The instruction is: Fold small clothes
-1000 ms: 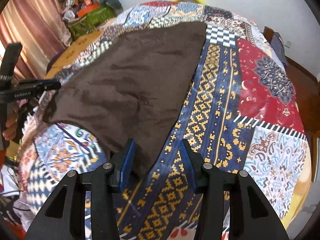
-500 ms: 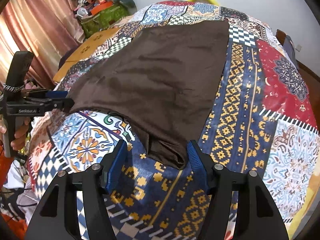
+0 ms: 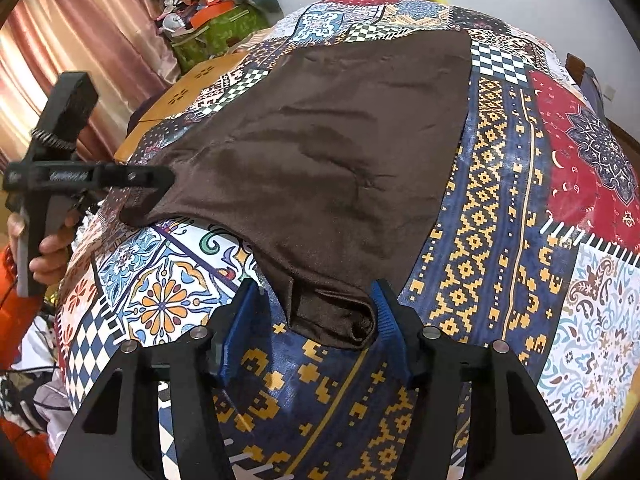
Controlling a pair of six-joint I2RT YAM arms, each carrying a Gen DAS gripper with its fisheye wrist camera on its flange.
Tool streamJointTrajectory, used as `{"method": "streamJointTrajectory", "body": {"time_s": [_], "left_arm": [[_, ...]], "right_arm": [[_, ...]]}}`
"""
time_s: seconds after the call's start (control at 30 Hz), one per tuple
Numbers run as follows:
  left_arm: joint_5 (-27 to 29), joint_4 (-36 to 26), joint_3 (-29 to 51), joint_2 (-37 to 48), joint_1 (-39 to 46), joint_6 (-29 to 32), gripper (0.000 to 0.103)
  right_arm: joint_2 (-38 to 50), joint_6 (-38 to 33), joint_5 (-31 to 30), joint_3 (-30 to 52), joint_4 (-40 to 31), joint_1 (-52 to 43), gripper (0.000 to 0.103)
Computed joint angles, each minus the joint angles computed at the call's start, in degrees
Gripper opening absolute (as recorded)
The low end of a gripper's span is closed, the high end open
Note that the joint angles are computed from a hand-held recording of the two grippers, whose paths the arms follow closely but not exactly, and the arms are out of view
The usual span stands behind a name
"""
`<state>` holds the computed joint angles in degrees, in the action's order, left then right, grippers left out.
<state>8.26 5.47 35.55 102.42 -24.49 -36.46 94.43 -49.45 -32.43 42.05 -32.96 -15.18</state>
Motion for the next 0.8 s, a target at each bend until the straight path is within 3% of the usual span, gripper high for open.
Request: {"method": "streamJointTrajectory", "body": {"time_s": [0.17,0.23,0.3,0.37,0.8], "left_arm": [[0.8,3.3,1.2,3.2,1.0,-0.1,0.061],[1.0,5.1,0.6,3.4,1.1,-0.2,0.048],[2.4,6.2,0.5,3.4,2.0,-0.4,0.025],[3.1,5.7,0.9,3.3,2.6,-0.5,0.016],[0.0,-8.0,4.8,-7.3,0.3,0.3,0.012]], "right_arm": [[0.3,0.1,0.3,-0.6,2.0,0.3,0.033],[-0.7,0.0,1.0,-1.8,3.9,1.0,0.020],[-1.1,0.1,1.2,-2.5,5.3,1.9,0.013],[-2.1,-0.1,1.6,-3.1,5.9,2.5,0.011],[-5.0,-3.7,-4.2,5.9,-6.3,-1.5,0.010]]}}
